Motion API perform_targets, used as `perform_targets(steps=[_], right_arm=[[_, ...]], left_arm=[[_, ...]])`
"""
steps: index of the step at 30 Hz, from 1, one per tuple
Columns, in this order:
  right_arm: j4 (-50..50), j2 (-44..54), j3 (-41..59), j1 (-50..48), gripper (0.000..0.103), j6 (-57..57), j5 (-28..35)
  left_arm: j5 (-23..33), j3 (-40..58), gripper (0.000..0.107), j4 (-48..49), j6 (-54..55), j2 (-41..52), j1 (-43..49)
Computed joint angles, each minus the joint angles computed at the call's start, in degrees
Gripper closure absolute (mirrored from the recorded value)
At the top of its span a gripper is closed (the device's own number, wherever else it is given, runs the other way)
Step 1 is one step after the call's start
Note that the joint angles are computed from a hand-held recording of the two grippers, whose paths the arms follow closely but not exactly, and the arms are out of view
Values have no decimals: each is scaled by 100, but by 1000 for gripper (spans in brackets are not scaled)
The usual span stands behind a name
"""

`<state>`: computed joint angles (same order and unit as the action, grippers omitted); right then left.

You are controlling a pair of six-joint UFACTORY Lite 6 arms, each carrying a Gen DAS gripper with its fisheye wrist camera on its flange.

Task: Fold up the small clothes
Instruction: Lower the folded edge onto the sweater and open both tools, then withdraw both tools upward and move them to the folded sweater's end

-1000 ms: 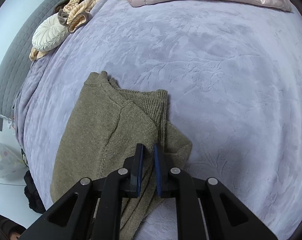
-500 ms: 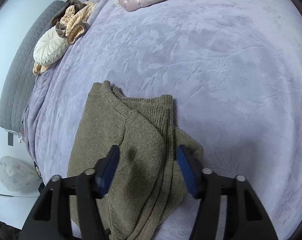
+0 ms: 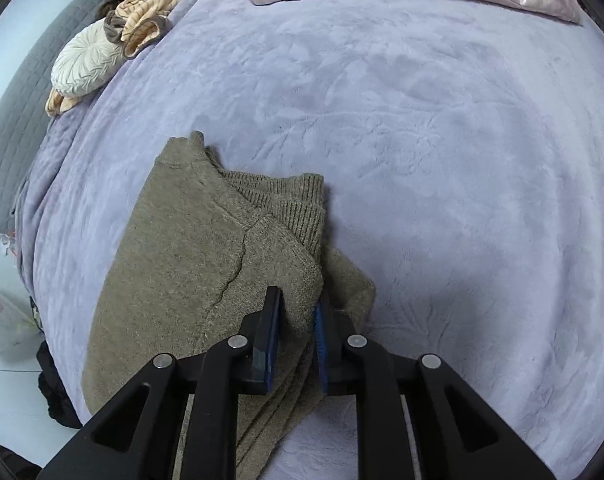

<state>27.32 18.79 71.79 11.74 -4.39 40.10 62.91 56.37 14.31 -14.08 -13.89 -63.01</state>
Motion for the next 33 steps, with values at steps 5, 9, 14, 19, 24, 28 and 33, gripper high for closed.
perform_targets(steps=[5, 9, 14, 19, 24, 28, 33], right_arm=[[-860, -768, -232, 183, 51, 766, 190], [-1402, -2181, -970, 850, 51, 1317, 176], [-1622, -2734, -1330, 2232, 51, 2205, -140], [-1466, -2073, -1010, 3337, 51, 2386, -543], [-787, -1944, -1720, 3390, 52, 1971, -458], [-419, -2389, -2513, 3222, 54, 1978, -649], [-1069, -2153, -2050, 3457, 53, 2809, -338]], left_arm=[[365, -66, 12, -839, 1334, -1419, 1795], [926, 370, 12, -2073, 3078, -1604, 4194], [738, 654, 12, -2765, 4247, -593, 6745], [119, 658, 12, -2823, 3874, 476, 7181], [-724, -573, 12, -1284, 2696, 182, 5530], [-859, -922, 12, -1060, 2315, -169, 5145], [-611, -660, 12, -1146, 2517, -125, 5201]])
